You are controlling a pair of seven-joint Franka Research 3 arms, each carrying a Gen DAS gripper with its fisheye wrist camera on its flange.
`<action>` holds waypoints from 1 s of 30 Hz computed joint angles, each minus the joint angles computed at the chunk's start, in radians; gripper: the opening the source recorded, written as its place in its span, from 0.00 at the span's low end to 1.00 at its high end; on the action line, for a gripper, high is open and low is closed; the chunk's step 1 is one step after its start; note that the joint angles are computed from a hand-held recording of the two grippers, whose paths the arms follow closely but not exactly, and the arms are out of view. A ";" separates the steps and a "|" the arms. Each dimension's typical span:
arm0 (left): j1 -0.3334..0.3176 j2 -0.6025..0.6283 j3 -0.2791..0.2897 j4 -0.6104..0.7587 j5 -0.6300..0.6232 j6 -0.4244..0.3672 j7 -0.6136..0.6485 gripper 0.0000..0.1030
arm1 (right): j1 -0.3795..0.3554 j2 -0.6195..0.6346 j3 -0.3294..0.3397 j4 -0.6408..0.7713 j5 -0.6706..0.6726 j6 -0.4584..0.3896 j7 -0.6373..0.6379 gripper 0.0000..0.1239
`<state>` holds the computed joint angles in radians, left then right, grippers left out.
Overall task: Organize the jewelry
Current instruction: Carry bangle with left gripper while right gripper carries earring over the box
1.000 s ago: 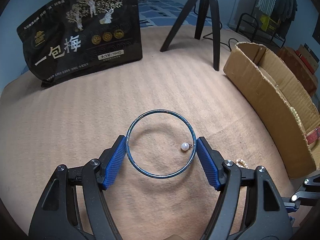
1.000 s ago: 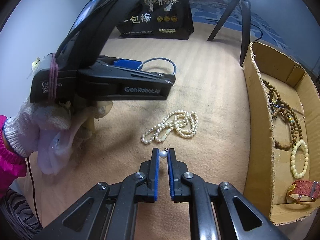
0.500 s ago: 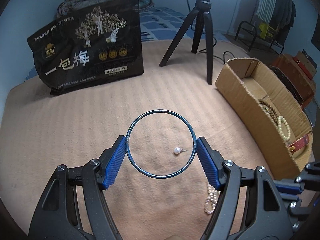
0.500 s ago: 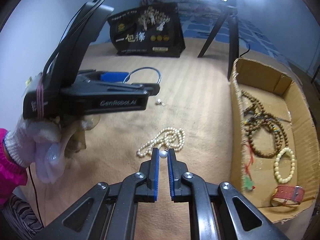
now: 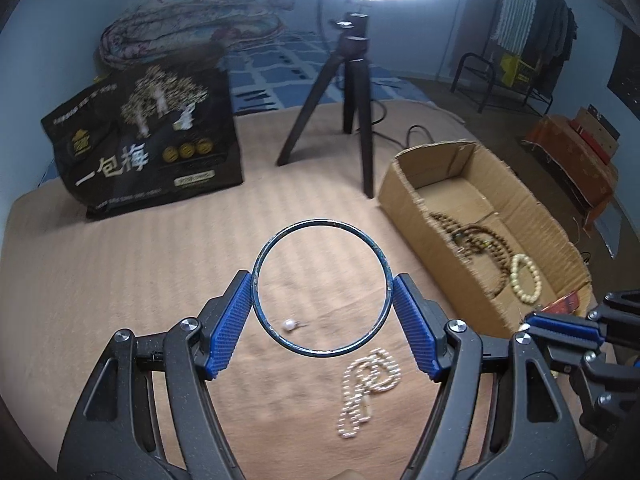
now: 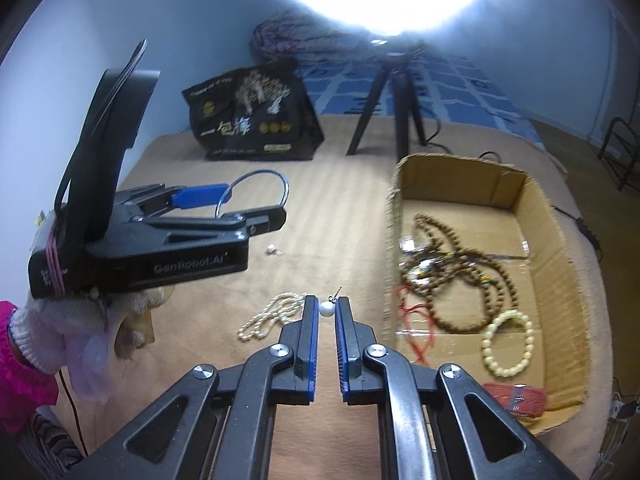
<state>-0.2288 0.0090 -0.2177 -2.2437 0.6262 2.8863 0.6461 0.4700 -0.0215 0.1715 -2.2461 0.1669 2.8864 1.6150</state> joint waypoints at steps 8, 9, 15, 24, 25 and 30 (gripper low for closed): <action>-0.036 0.053 -0.012 0.096 0.002 -0.015 0.003 0.71 | -0.049 -0.045 -0.020 -0.040 -0.049 0.019 0.062 0.05; -0.042 0.061 -0.012 0.109 0.001 -0.018 0.005 0.71 | -0.058 -0.051 -0.021 -0.045 -0.065 0.023 0.076 0.05; -0.078 0.122 -0.008 0.194 -0.006 -0.037 0.015 0.71 | -0.097 -0.072 -0.029 -0.067 -0.086 0.033 0.110 0.05; -0.123 0.210 0.002 0.302 -0.040 -0.063 0.055 0.71 | -0.136 -0.088 -0.037 -0.087 -0.094 0.032 0.116 0.05; -0.128 0.220 0.003 0.314 -0.042 -0.067 0.059 0.71 | -0.139 -0.087 -0.037 -0.087 -0.094 0.033 0.116 0.05; -0.149 0.253 0.010 0.358 -0.050 -0.085 0.073 0.71 | -0.143 -0.084 -0.041 -0.088 -0.079 0.030 0.102 0.05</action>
<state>-0.3775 0.2620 -0.2079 -1.8858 0.5762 2.8012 0.7196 0.3271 -0.1056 0.1303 -2.3337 0.0876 2.9165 1.7165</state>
